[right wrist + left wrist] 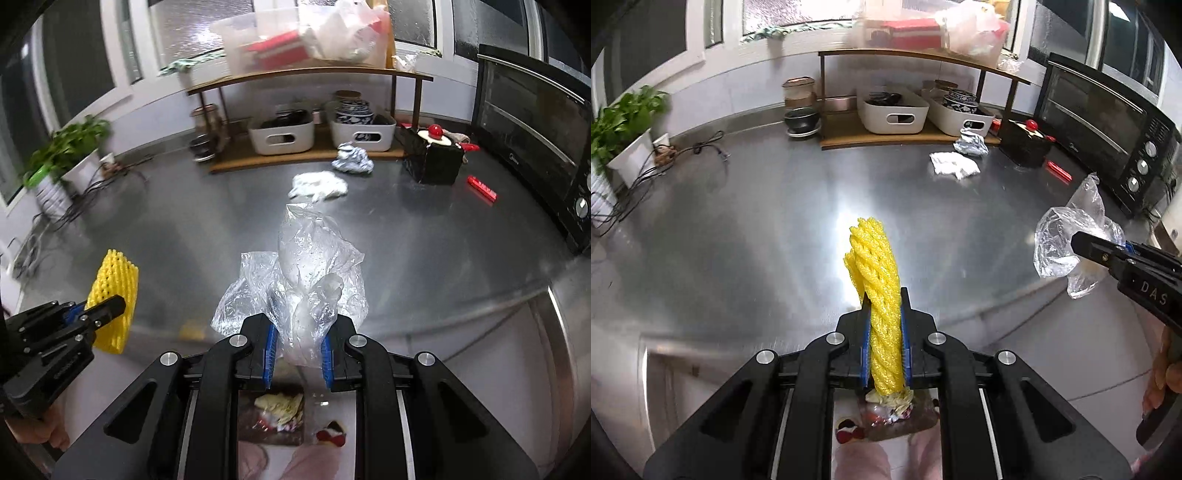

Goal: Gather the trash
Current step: 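Carry foam net and plastic bag down over the floor bin and release both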

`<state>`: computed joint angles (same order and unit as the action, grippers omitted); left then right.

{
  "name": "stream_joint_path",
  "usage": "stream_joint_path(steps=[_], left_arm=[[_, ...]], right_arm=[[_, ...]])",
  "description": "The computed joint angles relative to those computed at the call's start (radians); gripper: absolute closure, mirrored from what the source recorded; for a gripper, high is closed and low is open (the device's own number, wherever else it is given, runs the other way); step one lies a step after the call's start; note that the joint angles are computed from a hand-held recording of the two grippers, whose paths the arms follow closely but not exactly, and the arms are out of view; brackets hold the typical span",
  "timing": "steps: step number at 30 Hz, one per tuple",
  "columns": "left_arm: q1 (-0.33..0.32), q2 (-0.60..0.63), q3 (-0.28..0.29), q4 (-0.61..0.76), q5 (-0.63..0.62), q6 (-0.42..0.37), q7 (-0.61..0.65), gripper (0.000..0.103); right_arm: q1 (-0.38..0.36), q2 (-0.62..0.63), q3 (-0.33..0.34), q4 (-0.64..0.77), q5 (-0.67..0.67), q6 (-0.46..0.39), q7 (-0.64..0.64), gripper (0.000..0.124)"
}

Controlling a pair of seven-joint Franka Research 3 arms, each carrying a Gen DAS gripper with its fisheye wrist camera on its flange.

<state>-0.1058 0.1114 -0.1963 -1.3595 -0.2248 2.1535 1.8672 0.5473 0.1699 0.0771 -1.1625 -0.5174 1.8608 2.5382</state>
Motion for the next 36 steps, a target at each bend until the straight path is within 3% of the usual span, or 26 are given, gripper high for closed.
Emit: stream_joint_path(steps=[4, 9, 16, 27, 36], left_arm=[[0.021, -0.155, 0.028, -0.212, -0.099, 0.048, 0.061, 0.092], [-0.003, -0.306, 0.08, -0.442, -0.149, 0.112, 0.116, 0.092], [-0.043, -0.399, 0.13, -0.669, -0.152, 0.162, 0.148, 0.092], [-0.059, -0.329, 0.13, -0.795, -0.156, 0.236, 0.169, 0.092], [-0.028, -0.162, 0.085, -0.805, -0.122, 0.268, 0.153, 0.092]], right_arm=[[0.023, -0.053, 0.028, -0.095, -0.007, 0.025, 0.054, 0.103], [0.039, -0.093, 0.072, -0.206, -0.014, 0.056, 0.112, 0.103], [0.024, -0.144, 0.1, -0.408, 0.045, 0.178, 0.197, 0.103], [-0.01, -0.131, 0.103, -0.644, 0.153, 0.367, 0.272, 0.103], [-0.01, 0.0, 0.066, -0.658, 0.253, 0.438, 0.234, 0.103]])
